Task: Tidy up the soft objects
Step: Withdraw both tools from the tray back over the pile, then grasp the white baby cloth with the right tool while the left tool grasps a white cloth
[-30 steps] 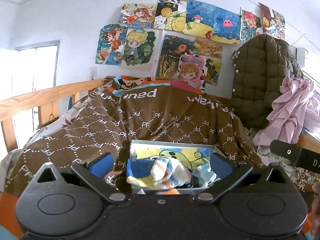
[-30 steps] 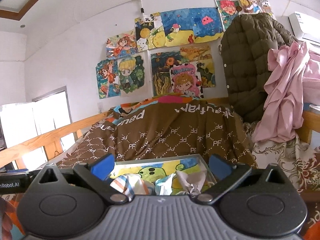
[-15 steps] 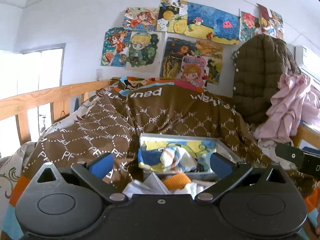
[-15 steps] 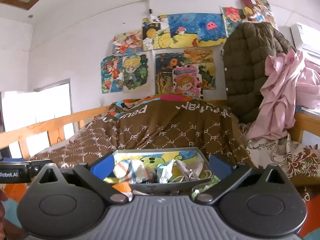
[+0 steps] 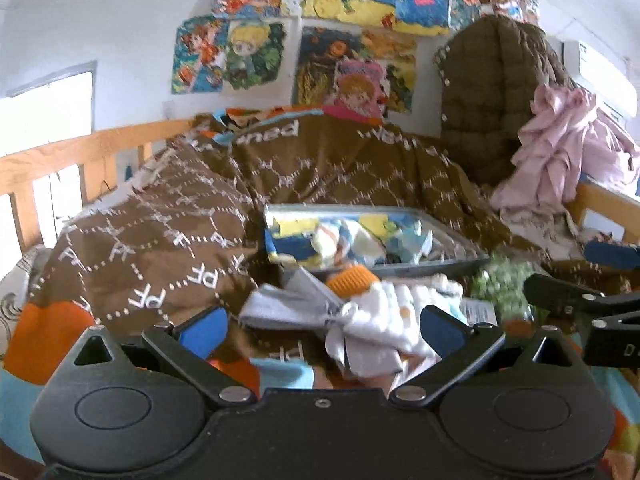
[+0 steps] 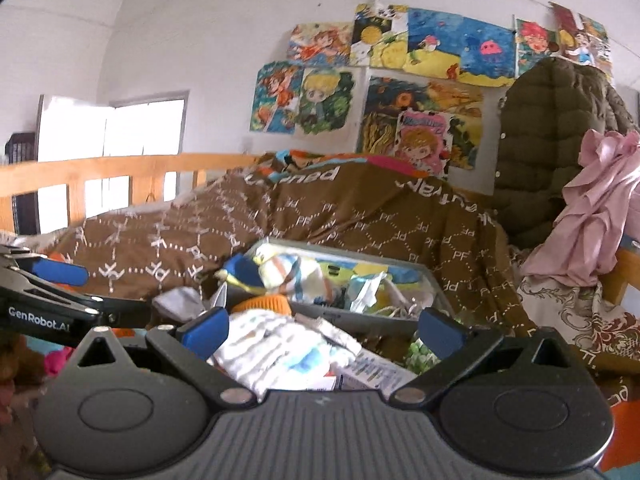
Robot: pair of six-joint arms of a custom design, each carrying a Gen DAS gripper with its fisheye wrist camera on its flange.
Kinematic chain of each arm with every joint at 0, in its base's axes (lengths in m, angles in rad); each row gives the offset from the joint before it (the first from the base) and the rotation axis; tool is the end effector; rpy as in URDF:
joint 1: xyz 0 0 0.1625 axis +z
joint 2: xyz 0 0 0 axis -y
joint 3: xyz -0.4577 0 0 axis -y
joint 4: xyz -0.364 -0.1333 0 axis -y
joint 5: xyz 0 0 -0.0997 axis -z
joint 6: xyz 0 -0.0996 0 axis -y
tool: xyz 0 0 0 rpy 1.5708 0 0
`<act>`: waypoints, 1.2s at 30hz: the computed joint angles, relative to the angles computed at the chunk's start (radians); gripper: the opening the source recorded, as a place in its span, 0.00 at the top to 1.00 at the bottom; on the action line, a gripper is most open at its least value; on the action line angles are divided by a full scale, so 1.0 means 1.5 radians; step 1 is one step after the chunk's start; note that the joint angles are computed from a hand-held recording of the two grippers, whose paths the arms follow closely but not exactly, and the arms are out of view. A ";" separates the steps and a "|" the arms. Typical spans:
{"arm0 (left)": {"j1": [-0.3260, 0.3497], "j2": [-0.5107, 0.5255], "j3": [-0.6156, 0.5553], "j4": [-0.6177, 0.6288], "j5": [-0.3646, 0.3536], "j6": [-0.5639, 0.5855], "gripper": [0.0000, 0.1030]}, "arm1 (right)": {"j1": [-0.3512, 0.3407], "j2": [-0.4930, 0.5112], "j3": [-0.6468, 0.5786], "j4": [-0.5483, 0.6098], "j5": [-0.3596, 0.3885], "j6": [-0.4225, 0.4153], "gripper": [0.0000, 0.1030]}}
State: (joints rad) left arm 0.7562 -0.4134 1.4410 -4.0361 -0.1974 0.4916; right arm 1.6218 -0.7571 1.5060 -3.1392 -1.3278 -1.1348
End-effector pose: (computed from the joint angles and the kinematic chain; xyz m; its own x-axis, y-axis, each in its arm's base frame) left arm -0.3070 -0.6071 0.1310 -0.6964 -0.4192 -0.5826 0.4824 0.3277 -0.8124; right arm 0.1947 -0.7290 0.2359 -0.3740 -0.7130 0.5931 -0.8852 0.0838 -0.4575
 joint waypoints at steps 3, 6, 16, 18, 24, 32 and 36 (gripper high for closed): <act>0.004 -0.015 0.036 0.070 -0.002 -0.082 0.01 | 0.002 0.004 -0.005 0.011 -0.018 -0.003 0.00; 0.007 -0.023 0.055 0.121 -0.002 -0.136 0.01 | 0.004 0.009 -0.016 0.024 -0.041 0.000 0.00; 0.031 -0.061 0.106 0.286 -0.077 -0.324 0.01 | 0.003 0.018 -0.048 0.070 -0.072 0.022 0.01; 0.038 -0.070 0.115 0.324 -0.089 -0.375 0.01 | 0.001 0.019 -0.056 0.082 -0.066 0.025 0.01; 0.049 -0.081 0.124 0.327 -0.114 -0.420 0.01 | 0.006 0.036 -0.113 0.174 -0.086 0.024 0.01; 0.066 -0.086 0.128 0.290 -0.165 -0.399 0.03 | 0.005 0.070 -0.183 0.276 -0.057 -0.048 0.02; 0.081 -0.099 0.133 0.312 -0.217 -0.414 0.07 | 0.004 0.085 -0.218 0.327 -0.038 -0.047 0.05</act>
